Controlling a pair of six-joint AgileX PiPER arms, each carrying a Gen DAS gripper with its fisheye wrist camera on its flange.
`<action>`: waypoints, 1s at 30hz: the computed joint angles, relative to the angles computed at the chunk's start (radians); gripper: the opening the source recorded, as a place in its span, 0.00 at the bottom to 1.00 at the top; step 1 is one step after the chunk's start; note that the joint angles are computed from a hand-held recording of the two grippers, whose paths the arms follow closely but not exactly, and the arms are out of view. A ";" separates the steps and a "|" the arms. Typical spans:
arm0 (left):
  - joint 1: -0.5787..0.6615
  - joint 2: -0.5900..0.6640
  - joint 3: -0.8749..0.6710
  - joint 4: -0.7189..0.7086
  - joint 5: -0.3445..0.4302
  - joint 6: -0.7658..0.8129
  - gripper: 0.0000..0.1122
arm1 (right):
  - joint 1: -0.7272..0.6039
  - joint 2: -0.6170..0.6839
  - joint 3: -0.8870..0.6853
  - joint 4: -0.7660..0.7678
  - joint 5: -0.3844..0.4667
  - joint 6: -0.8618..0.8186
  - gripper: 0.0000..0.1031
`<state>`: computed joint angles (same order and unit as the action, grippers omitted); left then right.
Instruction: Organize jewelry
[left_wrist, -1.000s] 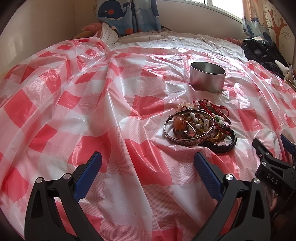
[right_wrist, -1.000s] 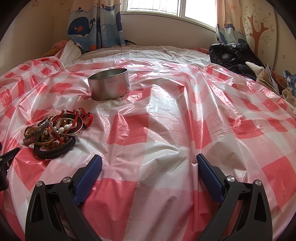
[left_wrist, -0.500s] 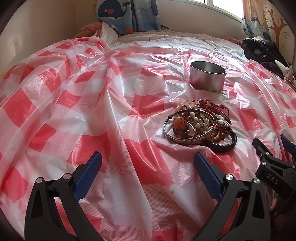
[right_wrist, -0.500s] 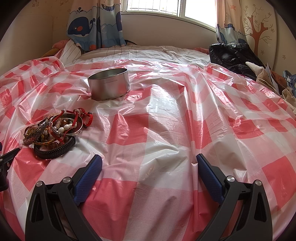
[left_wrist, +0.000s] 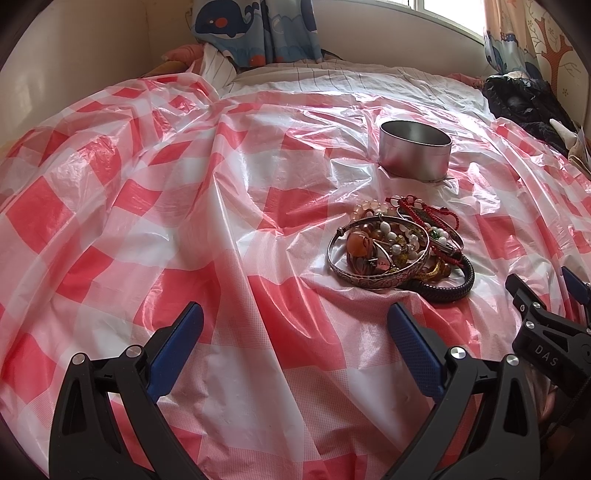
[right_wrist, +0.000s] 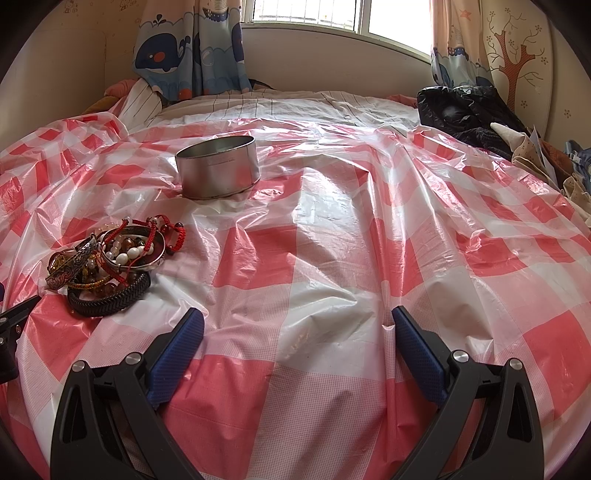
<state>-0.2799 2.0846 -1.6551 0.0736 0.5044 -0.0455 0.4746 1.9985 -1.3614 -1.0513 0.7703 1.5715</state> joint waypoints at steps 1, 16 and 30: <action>0.000 0.001 -0.001 -0.001 0.001 0.000 0.85 | -0.001 0.002 -0.002 0.001 0.000 -0.002 0.93; -0.002 0.011 0.004 -0.001 -0.004 -0.005 0.85 | 0.001 -0.001 0.001 0.000 0.001 0.000 0.93; -0.002 0.011 0.000 -0.003 0.001 -0.003 0.85 | 0.000 0.000 -0.001 0.001 0.001 -0.001 0.93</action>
